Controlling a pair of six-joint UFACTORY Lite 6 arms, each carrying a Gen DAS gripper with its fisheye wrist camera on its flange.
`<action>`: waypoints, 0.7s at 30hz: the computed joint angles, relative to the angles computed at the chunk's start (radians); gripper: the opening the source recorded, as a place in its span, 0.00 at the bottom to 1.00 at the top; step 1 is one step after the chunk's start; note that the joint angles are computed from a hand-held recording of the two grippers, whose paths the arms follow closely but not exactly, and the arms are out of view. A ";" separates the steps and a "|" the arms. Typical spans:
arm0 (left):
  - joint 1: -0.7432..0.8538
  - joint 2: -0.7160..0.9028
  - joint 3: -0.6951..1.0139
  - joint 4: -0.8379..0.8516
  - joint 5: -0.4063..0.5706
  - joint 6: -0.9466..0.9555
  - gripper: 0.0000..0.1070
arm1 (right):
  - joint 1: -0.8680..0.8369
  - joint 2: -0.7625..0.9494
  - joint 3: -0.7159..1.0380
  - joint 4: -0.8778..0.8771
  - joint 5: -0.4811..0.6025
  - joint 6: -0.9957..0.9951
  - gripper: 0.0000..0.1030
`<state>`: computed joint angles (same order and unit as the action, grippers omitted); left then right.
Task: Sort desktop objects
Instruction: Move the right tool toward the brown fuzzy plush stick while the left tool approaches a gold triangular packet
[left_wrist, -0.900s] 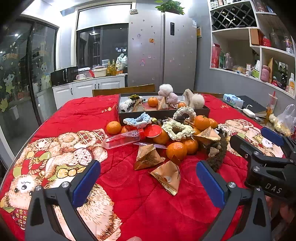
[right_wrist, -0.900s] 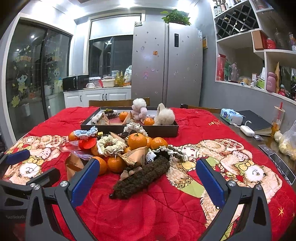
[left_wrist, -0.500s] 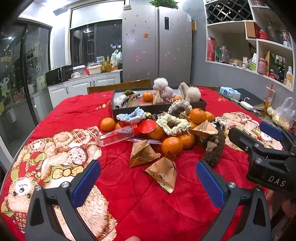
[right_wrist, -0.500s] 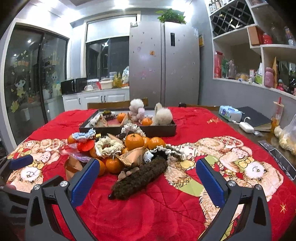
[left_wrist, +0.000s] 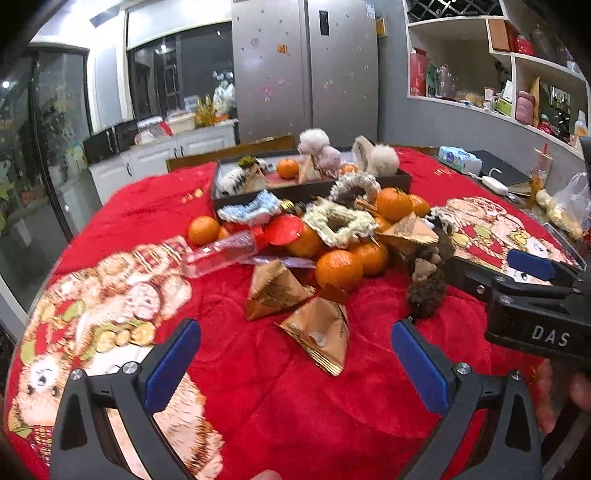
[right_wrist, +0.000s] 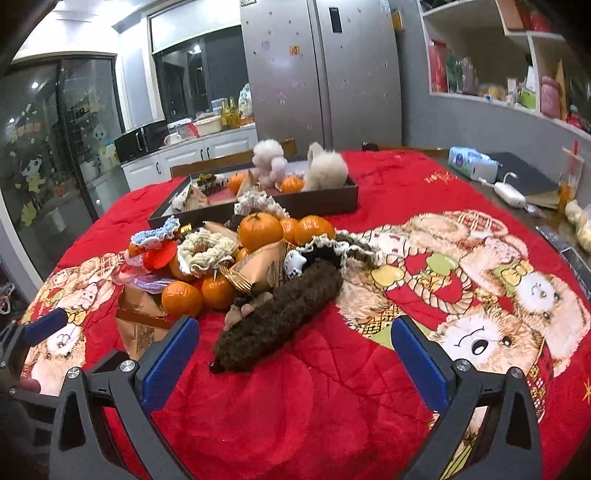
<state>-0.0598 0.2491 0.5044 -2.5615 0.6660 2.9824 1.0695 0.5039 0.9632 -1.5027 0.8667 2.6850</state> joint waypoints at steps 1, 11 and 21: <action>0.003 0.009 0.012 0.032 -0.012 -0.033 0.96 | -0.007 0.000 0.000 -0.003 -0.013 0.001 1.00; -0.013 0.120 0.155 0.185 -0.099 -0.250 0.96 | -0.112 -0.027 -0.023 -0.065 -0.128 0.046 1.00; -0.044 0.179 0.232 0.277 -0.129 -0.316 0.90 | -0.195 0.019 0.013 -0.146 -0.235 0.079 1.00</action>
<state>-0.1033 0.4280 0.7369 -2.2846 0.5366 2.6667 0.8748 0.5229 0.9765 -1.6487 0.6314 2.7640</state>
